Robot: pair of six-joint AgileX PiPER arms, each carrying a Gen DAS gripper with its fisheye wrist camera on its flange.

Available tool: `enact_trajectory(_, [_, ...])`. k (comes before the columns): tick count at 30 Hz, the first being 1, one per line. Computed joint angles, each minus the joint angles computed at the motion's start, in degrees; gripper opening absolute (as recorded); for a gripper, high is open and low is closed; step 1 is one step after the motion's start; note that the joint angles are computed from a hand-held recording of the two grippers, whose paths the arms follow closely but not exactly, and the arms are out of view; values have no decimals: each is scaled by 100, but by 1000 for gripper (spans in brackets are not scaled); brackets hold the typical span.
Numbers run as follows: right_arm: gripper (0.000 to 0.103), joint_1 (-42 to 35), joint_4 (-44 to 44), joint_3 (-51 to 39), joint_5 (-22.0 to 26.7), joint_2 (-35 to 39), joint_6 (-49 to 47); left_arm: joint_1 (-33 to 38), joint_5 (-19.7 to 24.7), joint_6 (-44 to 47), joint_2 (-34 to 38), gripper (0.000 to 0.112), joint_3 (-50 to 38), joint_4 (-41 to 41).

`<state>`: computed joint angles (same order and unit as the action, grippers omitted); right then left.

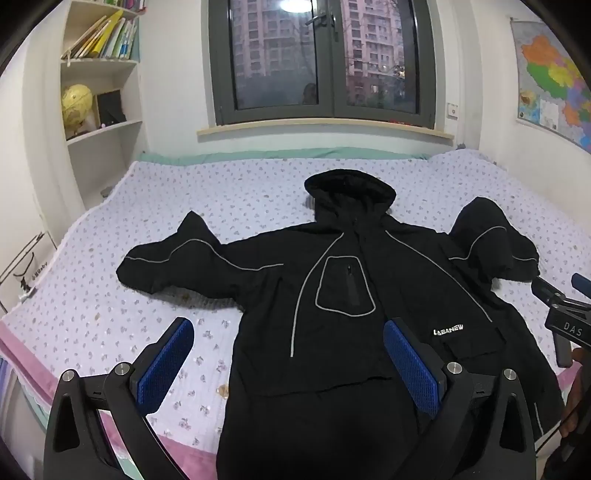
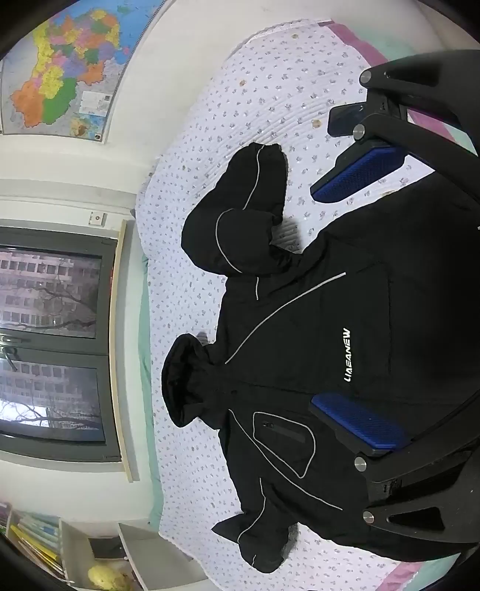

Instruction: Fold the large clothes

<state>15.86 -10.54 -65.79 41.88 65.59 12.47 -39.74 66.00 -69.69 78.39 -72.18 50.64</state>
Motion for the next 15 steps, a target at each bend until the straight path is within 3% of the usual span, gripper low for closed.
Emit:
enact_trajectory(10, [103,269,-248,-113,246,-30,269,101,-83,112,36,102,12,-110])
enact_trajectory(15, [103,50,-47,35,44,-36,10,131,-104,135,61,102,14,-170])
